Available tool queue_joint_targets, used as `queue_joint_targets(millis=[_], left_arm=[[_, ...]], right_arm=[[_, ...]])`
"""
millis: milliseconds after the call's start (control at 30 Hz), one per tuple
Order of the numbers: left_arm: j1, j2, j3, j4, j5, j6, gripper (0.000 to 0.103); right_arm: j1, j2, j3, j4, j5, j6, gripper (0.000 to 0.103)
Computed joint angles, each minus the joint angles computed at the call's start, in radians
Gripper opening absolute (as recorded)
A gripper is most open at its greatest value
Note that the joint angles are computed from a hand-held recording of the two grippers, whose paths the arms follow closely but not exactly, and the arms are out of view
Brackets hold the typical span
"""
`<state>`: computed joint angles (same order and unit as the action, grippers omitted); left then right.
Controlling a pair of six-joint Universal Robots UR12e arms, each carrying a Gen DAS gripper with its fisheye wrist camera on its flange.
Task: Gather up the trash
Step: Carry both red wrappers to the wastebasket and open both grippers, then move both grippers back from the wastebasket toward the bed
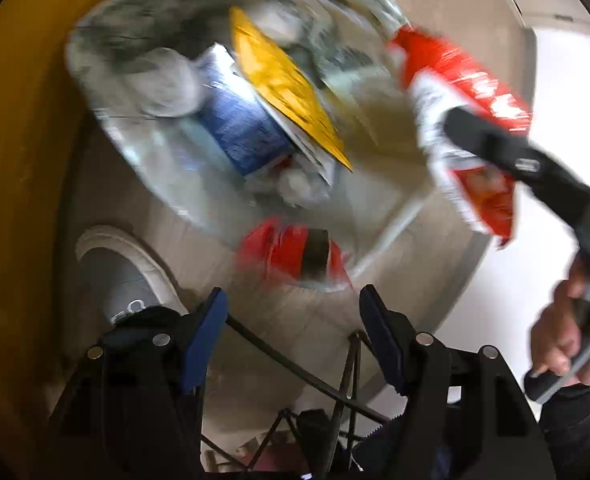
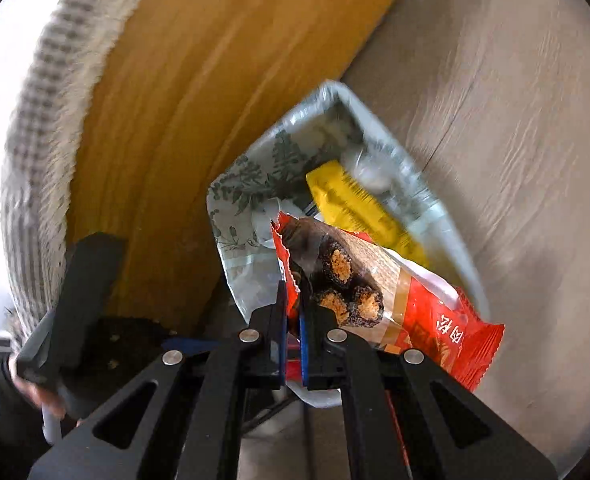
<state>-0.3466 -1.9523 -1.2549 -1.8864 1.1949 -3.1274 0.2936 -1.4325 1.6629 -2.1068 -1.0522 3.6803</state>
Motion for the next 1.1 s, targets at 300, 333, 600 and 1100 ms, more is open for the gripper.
queue_joint_targets(millis=[300, 333, 600, 1100], left_arm=[[0.050, 0.098, -0.058, 0.181, -0.027, -0.127, 0.071], [0.055, 0.111, -0.067, 0.203, -0.040, -0.138, 0.072], [0.061, 0.145, -0.091, 0.256, -0.066, -0.167, 0.072], [0.120, 0.300, -0.143, 0.576, -0.120, -0.252, 0.072]], right_arm=[[0.011, 0.058, -0.014, 0.041, -0.081, 0.077, 0.081], [0.011, 0.050, -0.009, 0.025, -0.099, 0.095, 0.082], [0.032, 0.019, -0.050, 0.109, -0.202, 0.048, 0.081], [0.136, -0.019, -0.228, 0.179, -0.538, -0.059, 0.082]])
